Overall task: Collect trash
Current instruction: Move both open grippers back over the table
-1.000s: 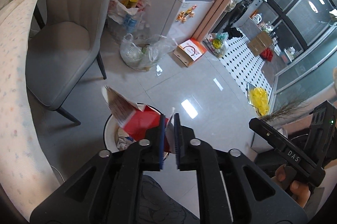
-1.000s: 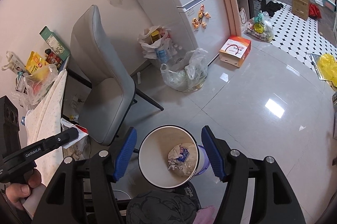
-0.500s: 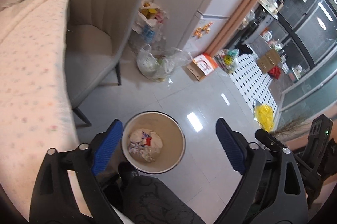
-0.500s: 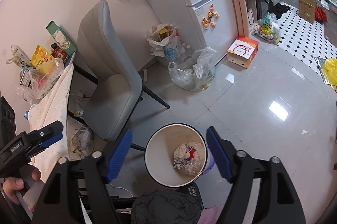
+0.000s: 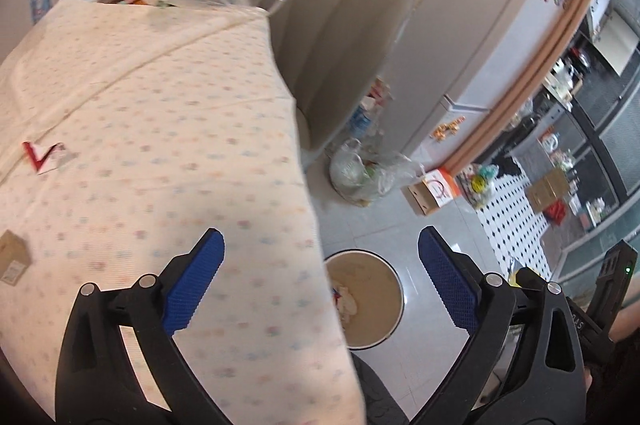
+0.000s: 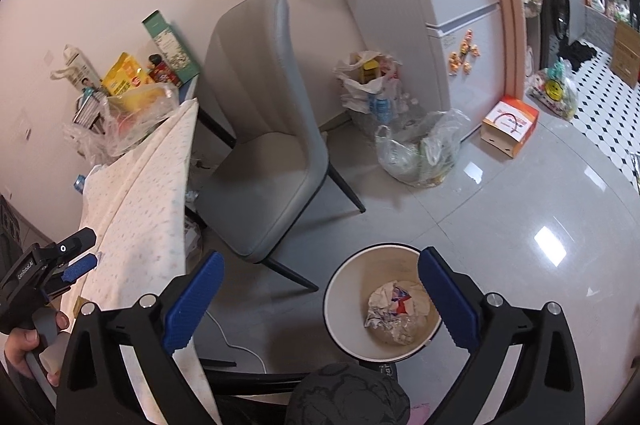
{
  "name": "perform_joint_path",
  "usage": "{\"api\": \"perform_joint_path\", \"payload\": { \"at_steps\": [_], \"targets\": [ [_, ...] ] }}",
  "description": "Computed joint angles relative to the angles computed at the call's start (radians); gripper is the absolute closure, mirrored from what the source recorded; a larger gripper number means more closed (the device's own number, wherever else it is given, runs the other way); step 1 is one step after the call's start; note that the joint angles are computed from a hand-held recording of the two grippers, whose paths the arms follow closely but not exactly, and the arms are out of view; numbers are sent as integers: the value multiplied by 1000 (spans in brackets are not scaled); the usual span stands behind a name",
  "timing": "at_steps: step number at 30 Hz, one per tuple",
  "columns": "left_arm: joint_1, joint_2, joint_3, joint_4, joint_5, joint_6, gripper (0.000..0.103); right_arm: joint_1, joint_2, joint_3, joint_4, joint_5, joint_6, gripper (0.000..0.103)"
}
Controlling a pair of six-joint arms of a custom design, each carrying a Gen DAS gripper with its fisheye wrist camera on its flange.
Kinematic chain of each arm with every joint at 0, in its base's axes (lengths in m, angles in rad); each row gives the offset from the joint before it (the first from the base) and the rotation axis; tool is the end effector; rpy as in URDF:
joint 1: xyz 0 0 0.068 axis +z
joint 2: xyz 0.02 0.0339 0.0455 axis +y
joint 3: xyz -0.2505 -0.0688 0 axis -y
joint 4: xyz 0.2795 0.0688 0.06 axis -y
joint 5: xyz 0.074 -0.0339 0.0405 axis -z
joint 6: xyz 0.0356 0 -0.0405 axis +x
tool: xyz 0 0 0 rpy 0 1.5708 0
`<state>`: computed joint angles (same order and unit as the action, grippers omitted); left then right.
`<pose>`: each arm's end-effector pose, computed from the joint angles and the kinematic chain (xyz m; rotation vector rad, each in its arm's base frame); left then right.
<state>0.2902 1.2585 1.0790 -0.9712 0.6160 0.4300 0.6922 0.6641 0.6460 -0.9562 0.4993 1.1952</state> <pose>0.2654 0.0578 0.2669 0.3418 2.4680 -0.5533 0.1359 0.0905 0.2357 0.7761 2.2678 0.2373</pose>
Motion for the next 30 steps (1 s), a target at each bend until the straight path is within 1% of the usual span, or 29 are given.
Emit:
{"api": "perform_joint_path", "payload": {
  "at_steps": [7,14,30],
  "targets": [
    [184,64,69,-34,41,84,7,58,165,86,93,1,-24,8],
    [326,140,99,-13,55,137,7,101,321,171,172,-19,-57,8],
    [541,315,190,20,66,156,7,136,593,356,285,-76,-157,8]
  ]
}}
